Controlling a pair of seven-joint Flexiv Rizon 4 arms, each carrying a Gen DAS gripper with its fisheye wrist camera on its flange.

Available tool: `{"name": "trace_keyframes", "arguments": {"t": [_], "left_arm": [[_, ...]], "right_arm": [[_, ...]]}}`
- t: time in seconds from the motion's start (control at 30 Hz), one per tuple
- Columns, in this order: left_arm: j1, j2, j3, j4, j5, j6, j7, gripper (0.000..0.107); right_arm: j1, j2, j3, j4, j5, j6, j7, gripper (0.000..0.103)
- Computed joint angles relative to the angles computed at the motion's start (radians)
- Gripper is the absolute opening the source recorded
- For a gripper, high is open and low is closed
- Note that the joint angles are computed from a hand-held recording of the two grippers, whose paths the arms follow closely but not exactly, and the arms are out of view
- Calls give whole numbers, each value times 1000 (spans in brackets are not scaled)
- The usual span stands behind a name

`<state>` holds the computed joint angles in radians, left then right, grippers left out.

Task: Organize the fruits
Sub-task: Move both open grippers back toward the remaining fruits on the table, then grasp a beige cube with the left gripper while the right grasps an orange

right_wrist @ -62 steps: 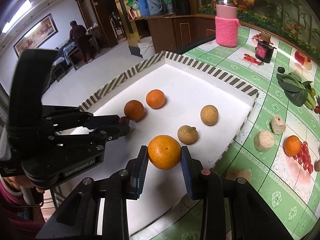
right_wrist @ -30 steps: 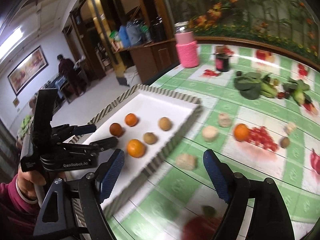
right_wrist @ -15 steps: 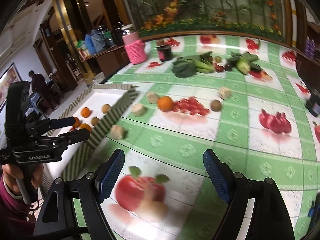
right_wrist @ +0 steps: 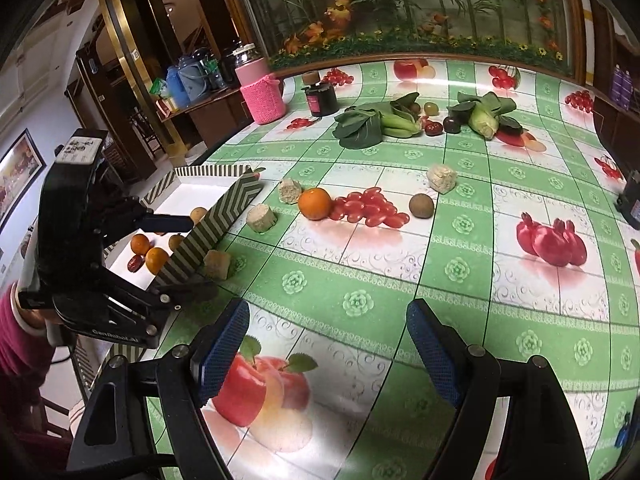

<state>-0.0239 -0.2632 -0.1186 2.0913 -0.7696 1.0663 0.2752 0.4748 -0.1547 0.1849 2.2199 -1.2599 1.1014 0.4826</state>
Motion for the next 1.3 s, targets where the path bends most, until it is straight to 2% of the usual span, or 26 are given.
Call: {"name": "trace_keyframes", "arguments": {"t": [0.07, 0.2, 0.27, 0.37, 0.5, 0.57, 0.77, 0.83, 0.87, 0.9, 0.97, 1.07, 1.2, 1.27, 1.3], "left_arm": [[-4, -14, -2, -9, 13, 25, 7, 73], [3, -27, -26, -7, 8, 87, 87, 62], [10, -23, -41, -8, -8, 98, 129, 62], [11, -19, -53, -6, -31, 107, 198, 62], [2, -15, -30, -18, 24, 51, 205, 62], [-6, -21, -32, -10, 27, 81, 219, 62], [-6, -42, -16, -20, 123, 65, 147, 61], [0, -40, -14, -24, 140, 31, 124, 39], [-2, -42, -7, -31, 159, 14, 100, 23], [-3, -46, -6, -35, 163, 15, 79, 21], [2, -52, -11, -41, 156, 10, 56, 20], [11, -59, -4, -69, 161, -46, -18, 19], [24, -63, -3, -94, 134, -110, -81, 19], [25, -70, 3, -109, 130, -130, -127, 19], [26, -73, 5, -117, 127, -142, -150, 19]], "right_arm": [[-4, -12, -4, -13, 18, 5, -32, 82], [-3, -41, -12, -46, 74, 5, -125, 82], [0, -53, -18, -61, 99, 3, -161, 82], [0, -61, -36, -66, 84, 29, -153, 82], [-1, -72, -43, -66, 94, 46, -159, 82], [-1, -74, -46, -63, 101, 52, -160, 82], [-2, -75, -53, -61, 96, 63, -160, 82], [-3, -79, -54, -68, 102, 61, -175, 82], [-3, -82, -55, -73, 106, 61, -184, 81], [-3, -87, -57, -80, 109, 61, -195, 81], [-1, -103, -61, -101, 123, 53, -233, 79], [6, -138, -66, -144, 175, 24, -326, 76], [7, -197, -97, -201, 204, 58, -414, 76], [10, -228, -107, -233, 239, 58, -471, 72], [12, -241, -114, -245, 252, 64, -491, 65]]}}
